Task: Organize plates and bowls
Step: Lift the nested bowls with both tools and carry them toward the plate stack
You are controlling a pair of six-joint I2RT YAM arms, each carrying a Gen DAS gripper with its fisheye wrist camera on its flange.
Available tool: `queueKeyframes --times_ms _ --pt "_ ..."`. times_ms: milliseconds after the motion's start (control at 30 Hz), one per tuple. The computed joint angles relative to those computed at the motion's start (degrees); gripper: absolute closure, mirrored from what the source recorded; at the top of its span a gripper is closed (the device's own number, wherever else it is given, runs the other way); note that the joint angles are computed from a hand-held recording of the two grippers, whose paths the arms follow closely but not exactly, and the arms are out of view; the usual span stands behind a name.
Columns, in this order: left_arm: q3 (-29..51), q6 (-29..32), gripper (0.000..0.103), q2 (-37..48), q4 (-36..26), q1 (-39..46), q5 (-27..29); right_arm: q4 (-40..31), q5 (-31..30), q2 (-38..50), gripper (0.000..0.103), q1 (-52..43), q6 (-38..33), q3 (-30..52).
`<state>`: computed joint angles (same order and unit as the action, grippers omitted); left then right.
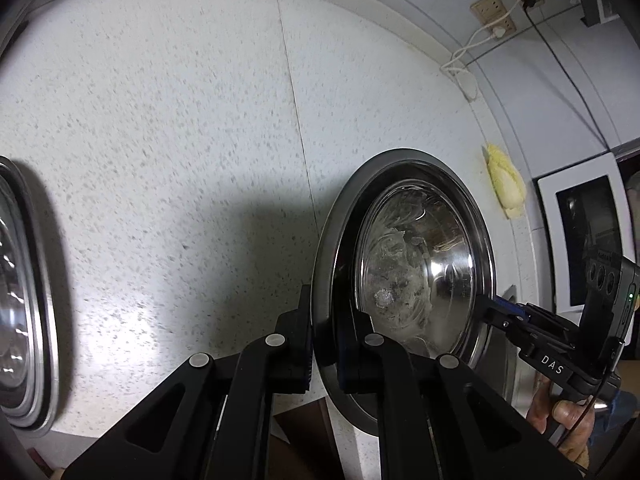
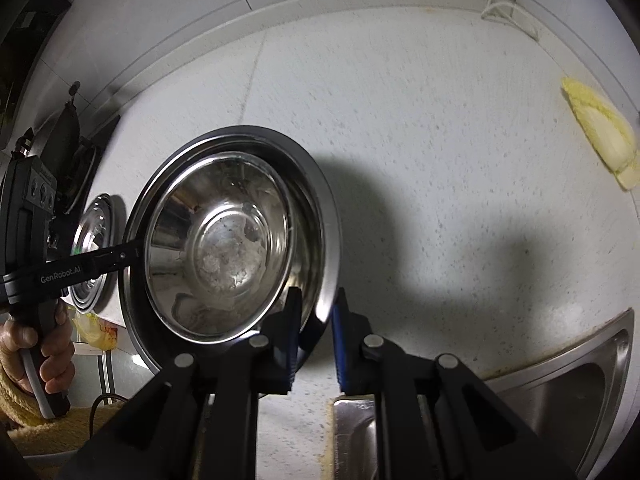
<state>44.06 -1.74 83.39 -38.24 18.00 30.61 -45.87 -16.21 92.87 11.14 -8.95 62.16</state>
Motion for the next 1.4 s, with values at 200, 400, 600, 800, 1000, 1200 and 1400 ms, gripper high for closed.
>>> queueKeyframes --times_ms 200,400,600,800,1000,1200,1400 --pt "5.0 7.6 0.097 -2.5 -9.3 9.4 2.7 -3.8 0.8 -1.5 0.09 4.9 2.7 5.6" --pt "12.3 20.7 0.097 -0.7 -20.7 25.6 5.4 -5.3 1.3 0.4 0.09 14.1 6.9 12.4" --pt "22.3 35.5 0.097 5.9 -30.0 43.8 5.8 -4.1 0.8 4.9 0.09 25.7 12.3 19.2" --pt "34.3 44.3 0.097 16.7 -35.5 57.8 4.7 -3.4 0.6 11.4 0.089 35.6 16.7 26.4" --pt "42.3 47.8 0.097 26.4 -36.9 64.7 1.6 -2.0 0.1 18.9 0.089 42.2 20.6 31.0" --pt "47.3 48.9 0.097 34.4 -36.0 67.1 -1.1 0.2 -0.4 23.0 0.089 45.4 24.5 30.6" --pt "44.7 47.3 0.097 35.4 -33.1 64.7 -2.4 2.3 -0.4 23.6 0.089 45.6 26.6 28.1"
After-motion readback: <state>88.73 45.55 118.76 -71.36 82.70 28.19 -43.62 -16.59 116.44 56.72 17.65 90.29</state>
